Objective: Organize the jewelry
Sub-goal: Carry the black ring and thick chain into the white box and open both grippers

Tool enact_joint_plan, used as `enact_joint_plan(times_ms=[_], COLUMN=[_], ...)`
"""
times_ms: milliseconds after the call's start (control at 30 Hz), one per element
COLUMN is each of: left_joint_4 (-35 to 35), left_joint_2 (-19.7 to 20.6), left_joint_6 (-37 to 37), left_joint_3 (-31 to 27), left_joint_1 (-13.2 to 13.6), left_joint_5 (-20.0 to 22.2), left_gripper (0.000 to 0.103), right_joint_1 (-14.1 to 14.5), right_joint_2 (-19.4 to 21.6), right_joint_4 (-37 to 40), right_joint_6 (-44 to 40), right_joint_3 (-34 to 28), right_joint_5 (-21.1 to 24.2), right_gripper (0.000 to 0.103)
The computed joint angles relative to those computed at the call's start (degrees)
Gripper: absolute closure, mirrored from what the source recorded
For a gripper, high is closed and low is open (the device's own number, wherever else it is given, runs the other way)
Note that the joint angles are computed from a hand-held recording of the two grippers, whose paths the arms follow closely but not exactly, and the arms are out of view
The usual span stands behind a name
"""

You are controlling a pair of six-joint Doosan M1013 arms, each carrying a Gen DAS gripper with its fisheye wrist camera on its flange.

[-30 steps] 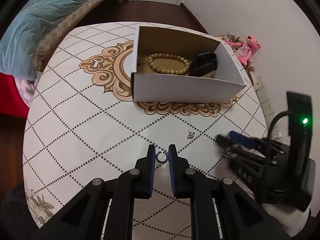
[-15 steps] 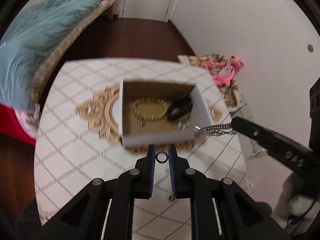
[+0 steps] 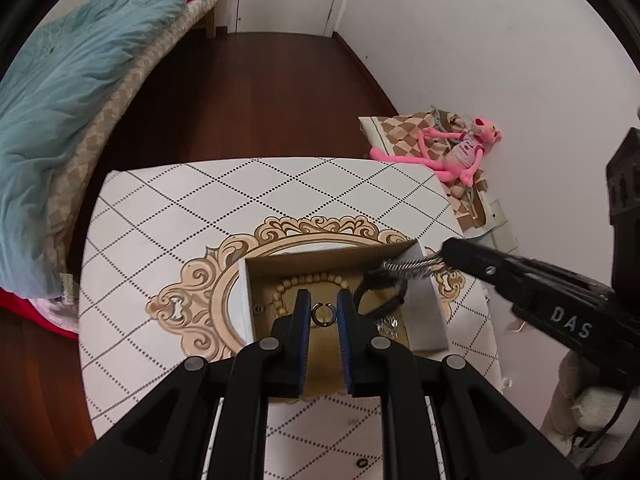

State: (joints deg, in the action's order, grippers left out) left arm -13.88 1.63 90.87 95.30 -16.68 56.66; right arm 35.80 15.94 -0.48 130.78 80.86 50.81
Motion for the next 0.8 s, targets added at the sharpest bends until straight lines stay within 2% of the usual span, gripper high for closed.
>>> enact_joint_plan(times_ms=[133,200,233,267,300,333,367,467,533,567,600,667,767,800], left_joint_4=[0.2,1.5,2.2,3.4,3.9,4.2,4.6,7.3,10.2,11.9,13.3,15.7,20.0,21.4], left_joint_2=[2.1,2.7,2.8,2.8,2.8,2.6,2.3,2.4,2.1,1.9,1.6,1.0,-0.1,-0.6], left_joint_6=[-1.5,-2.6,-3.1,-4.1,-4.5,-4.8,-5.4,-7.7,-9.7,-10.9,-11.8,-13.6,-17.1,-18.1], left_joint_3=[-1.7,-2.2,-2.4,-2.5,-2.5,-2.3,-2.0,-2.1,-1.8,-1.5,-1.1,-0.2,1.6,2.4], left_joint_1=[0.3,0.1,0.0,-0.2,-0.2,-0.2,-0.1,-0.2,-0.6,-0.8,-1.0,-1.5,-2.4,-2.8], left_joint_5=[1.6,1.9,1.9,1.8,1.5,0.8,0.2,0.6,0.8,0.7,0.7,0.4,-0.2,-0.4], left_gripper=[0.090,0.083,0.076,0.050,0.027,0.022,0.022,0.021,0.013,0.005,0.002,0.002,0.002,0.002], right_joint_1=[-1.8,-2.6,-2.9,-3.2,-3.3,-3.2,-3.2,-2.7,-2.0,-1.4,-0.8,0.1,1.8,2.4], right_joint_2=[2.6,3.7,4.0,4.2,4.2,4.1,4.0,3.4,3.2,3.1,3.0,2.8,2.6,2.5], right_joint_4=[4.9,7.0,7.4,8.2,8.0,7.2,6.8,4.1,1.3,-0.7,-2.6,-5.4,-9.8,-10.7], right_joint_6=[-3.6,-4.5,-4.3,-4.8,-4.7,-4.1,-4.0,-3.2,-2.5,-1.7,-1.1,-0.4,1.4,1.8], right_joint_3=[-2.3,-3.3,-3.6,-3.7,-3.7,-3.7,-3.5,-3.5,-3.7,-3.7,-3.7,-3.5,-2.8,-2.4], right_joint_5=[3.2,5.7,6.6,7.3,7.6,8.2,8.2,9.1,10.2,11.0,11.8,13.2,15.7,16.2], right_gripper=[0.092,0.091,0.090,0.087,0.078,0.072,0.065,0.063,0.051,0.040,0.031,0.025,0.004,0.004])
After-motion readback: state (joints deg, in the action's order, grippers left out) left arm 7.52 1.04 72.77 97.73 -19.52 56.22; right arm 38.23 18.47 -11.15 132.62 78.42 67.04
